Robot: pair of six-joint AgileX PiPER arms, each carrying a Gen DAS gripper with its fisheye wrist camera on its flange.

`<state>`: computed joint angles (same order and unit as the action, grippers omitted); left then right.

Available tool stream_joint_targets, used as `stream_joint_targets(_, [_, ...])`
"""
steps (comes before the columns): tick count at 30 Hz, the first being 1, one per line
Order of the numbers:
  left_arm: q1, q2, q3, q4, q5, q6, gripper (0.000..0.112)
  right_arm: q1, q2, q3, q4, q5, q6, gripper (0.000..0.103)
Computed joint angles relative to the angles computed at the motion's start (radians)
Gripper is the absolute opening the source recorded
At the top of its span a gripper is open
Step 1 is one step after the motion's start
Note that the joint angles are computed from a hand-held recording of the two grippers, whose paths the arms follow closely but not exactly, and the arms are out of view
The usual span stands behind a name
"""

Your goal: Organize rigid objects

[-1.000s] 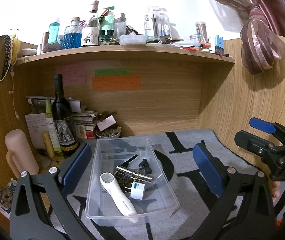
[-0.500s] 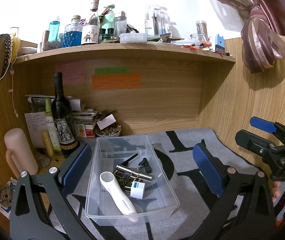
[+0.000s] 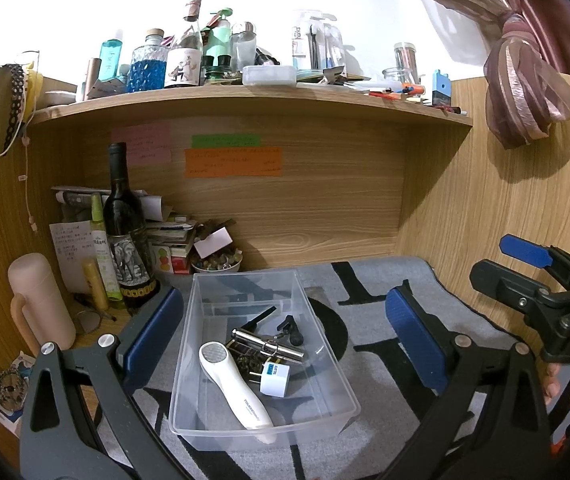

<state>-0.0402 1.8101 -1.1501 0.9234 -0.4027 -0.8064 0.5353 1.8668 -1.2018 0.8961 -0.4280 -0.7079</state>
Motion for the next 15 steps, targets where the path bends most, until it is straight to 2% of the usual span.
stream_joint_targets(15, [0.003, -0.008, 0.008, 0.021, -0.011, -0.016, 0.103, -0.001, 0.002, -0.002, -0.011, 0.003, 0.005, 0.103])
